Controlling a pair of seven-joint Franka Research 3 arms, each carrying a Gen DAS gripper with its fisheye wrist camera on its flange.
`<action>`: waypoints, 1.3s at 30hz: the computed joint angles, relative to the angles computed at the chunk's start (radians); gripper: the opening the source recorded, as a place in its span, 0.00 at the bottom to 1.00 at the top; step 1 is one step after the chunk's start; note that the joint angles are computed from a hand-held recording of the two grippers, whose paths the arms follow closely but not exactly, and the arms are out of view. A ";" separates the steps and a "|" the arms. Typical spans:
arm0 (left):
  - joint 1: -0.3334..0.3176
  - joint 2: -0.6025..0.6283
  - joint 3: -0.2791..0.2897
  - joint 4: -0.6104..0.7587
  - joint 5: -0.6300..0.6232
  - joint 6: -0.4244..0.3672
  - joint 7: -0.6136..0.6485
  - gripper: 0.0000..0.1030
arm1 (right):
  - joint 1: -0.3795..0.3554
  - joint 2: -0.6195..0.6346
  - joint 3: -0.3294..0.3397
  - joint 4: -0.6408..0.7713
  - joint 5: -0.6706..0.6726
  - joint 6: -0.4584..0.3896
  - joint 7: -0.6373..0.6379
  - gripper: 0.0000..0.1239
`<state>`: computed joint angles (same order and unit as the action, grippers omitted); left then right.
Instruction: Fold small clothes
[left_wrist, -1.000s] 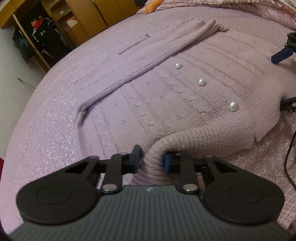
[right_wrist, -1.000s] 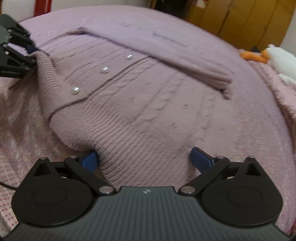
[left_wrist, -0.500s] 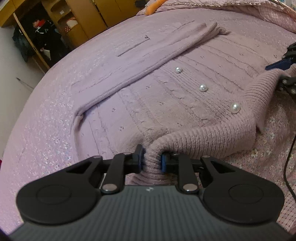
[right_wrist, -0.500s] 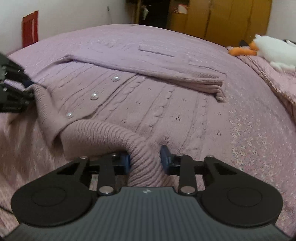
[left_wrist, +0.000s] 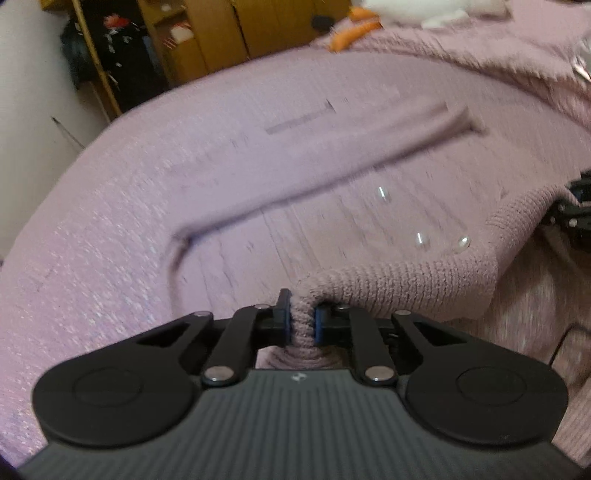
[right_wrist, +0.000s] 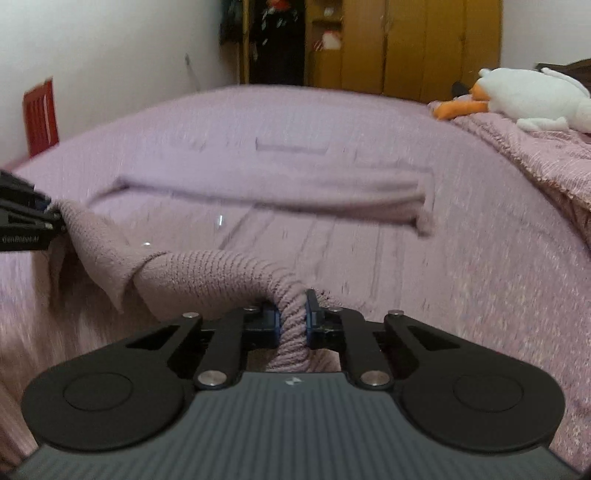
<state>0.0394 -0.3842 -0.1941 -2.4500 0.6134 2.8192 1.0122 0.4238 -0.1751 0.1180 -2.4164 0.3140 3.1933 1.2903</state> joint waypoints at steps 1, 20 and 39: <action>0.014 0.000 -0.008 0.009 0.012 0.007 -0.022 0.13 | -0.021 0.006 0.019 0.010 -0.003 0.013 0.026 0.10; 0.095 0.194 -0.029 0.289 0.438 0.006 -0.469 0.13 | -0.301 0.269 0.132 0.463 -1.172 0.010 1.158 0.08; -0.041 0.747 0.127 0.858 0.237 -0.173 -0.183 0.15 | -0.064 0.898 0.038 1.311 -0.811 -0.549 0.702 0.09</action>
<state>-0.0014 0.3625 -0.0668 -1.5918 0.8501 2.6466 0.8288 0.3600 0.7226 0.1560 -1.1054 -0.4971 2.6438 1.9922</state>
